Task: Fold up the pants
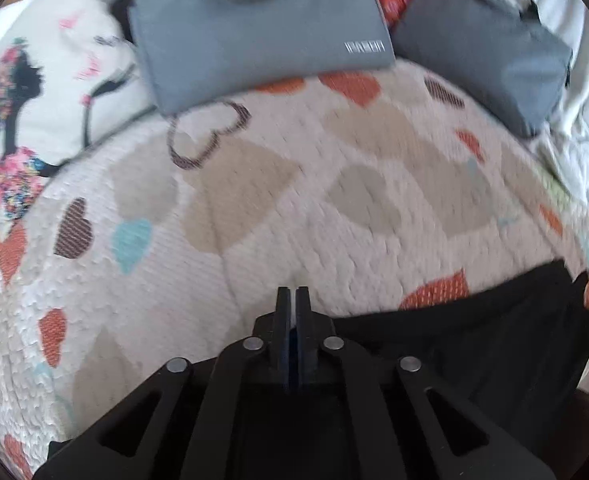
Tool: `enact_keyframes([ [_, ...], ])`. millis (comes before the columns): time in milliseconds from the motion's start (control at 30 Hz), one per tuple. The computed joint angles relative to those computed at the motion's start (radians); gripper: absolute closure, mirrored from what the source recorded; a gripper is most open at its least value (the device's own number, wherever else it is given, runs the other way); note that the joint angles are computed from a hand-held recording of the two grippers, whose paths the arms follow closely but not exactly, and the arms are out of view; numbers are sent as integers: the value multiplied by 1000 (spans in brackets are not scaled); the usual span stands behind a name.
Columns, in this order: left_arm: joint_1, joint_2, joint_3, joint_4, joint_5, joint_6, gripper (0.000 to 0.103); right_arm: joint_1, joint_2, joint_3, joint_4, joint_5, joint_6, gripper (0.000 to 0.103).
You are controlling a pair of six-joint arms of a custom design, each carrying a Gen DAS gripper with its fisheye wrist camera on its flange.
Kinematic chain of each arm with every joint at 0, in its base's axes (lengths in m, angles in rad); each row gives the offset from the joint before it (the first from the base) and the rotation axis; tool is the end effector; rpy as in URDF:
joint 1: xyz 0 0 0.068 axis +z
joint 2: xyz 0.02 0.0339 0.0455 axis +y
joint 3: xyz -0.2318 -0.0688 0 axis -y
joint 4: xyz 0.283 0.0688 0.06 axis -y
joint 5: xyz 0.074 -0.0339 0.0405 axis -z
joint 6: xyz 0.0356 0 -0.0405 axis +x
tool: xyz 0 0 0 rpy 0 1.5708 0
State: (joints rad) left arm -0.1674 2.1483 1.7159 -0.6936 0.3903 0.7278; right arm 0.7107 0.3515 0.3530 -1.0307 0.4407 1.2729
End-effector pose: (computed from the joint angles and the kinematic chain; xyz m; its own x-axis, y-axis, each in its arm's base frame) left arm 0.4658 -0.0924 0.1471 -0.4547 0.7008 -0.5497 0.8277 0.5604 0.0298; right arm 0.1160 0.0798 0.1627 -0.5953 0.6284 -0.5007 0.4966 0.7777 0.3855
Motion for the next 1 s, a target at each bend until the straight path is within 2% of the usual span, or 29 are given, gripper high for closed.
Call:
enact_keyframes([
  [67, 24, -17, 1, -9, 41, -14, 84, -135, -22, -32, 108, -84, -146, 19],
  [133, 58, -34, 1, -29, 97, -20, 71, -241, 42, -50, 221, -185, -248, 18],
  [200, 87, -44, -4, -48, 132, -16, 70, -303, 162, -51, 321, -252, -315, 18],
  [233, 103, -47, -7, -58, 148, -17, 70, -311, 276, -33, 396, -263, -335, 18],
  [300, 136, -44, -13, -68, 187, -39, 70, -280, 441, 3, 471, -232, -343, 16],
  [333, 149, -40, -17, -70, 204, -53, 70, -232, 451, -3, 484, -169, -332, 11],
  [400, 180, -25, -20, -70, 243, -95, 69, -198, 524, 31, 485, -127, -318, 11],
  [433, 191, -16, -21, -68, 257, -113, 69, -197, 530, 40, 483, -126, -310, 24],
  [467, 200, -6, -18, -66, 267, -131, 69, -211, 494, 30, 491, -156, -309, 58],
  [500, 213, 16, -6, -69, 281, -159, 69, -239, 457, 22, 494, -203, -309, 70],
  [567, 227, 50, 19, -79, 289, -188, 69, -253, 454, 58, 460, -211, -318, 77],
  [667, 243, 94, 54, -75, 276, -237, 69, -253, 519, 145, 416, -175, -347, 79],
  [867, 273, 113, 78, -26, 266, -304, 69, -340, 570, 256, 361, -115, -411, 81],
  [1000, 289, 86, 38, 52, 259, -340, 67, -462, 600, 248, 352, -148, -429, 80],
])
